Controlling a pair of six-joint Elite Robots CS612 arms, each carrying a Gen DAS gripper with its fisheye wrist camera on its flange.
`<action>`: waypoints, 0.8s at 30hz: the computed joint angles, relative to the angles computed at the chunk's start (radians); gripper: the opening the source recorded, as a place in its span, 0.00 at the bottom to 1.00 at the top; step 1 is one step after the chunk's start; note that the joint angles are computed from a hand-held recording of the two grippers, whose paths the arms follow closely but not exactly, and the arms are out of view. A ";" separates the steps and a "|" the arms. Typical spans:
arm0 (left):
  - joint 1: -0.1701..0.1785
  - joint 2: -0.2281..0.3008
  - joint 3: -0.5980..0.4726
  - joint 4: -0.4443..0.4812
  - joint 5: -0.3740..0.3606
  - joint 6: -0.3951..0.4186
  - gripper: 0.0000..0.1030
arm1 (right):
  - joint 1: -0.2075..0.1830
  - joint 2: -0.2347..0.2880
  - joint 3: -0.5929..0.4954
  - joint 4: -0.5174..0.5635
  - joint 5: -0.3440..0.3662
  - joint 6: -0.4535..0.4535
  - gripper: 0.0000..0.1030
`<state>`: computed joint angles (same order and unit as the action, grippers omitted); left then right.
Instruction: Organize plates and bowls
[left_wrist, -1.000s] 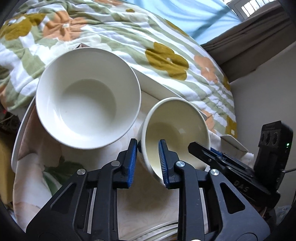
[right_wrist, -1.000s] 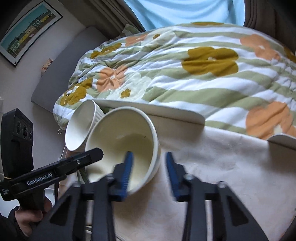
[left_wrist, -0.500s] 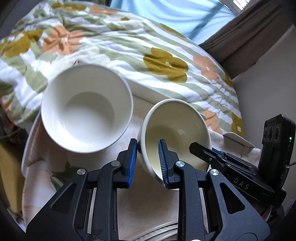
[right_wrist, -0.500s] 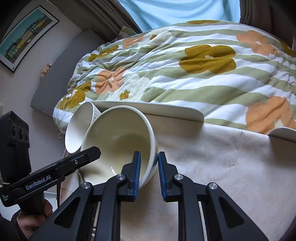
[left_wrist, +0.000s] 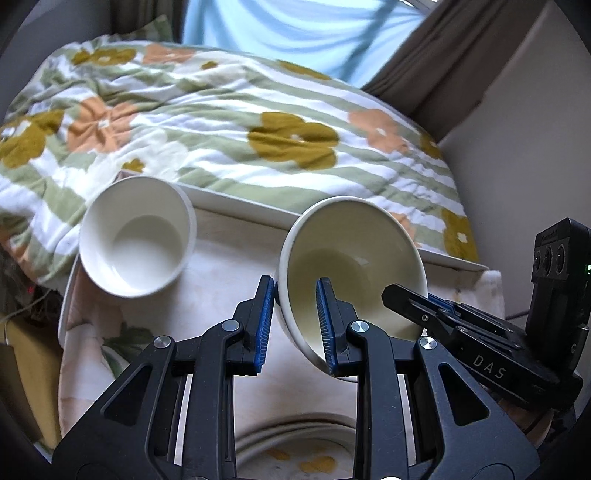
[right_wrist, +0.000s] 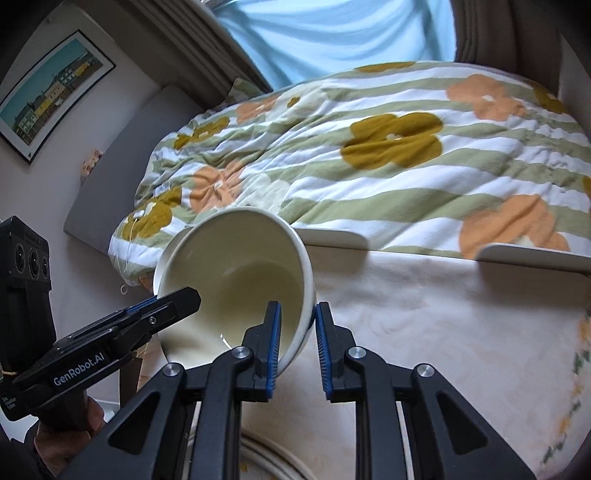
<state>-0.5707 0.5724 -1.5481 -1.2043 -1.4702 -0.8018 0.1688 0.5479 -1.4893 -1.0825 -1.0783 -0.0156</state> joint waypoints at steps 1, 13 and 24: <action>-0.008 -0.007 0.003 -0.001 0.003 0.007 0.20 | -0.005 0.001 -0.013 0.005 -0.002 0.005 0.17; -0.146 -0.065 0.044 -0.005 0.062 0.012 0.20 | -0.114 0.031 -0.226 0.129 0.006 -0.008 0.17; -0.270 -0.087 0.087 0.016 0.080 -0.071 0.20 | -0.242 0.060 -0.397 0.347 0.034 -0.103 0.17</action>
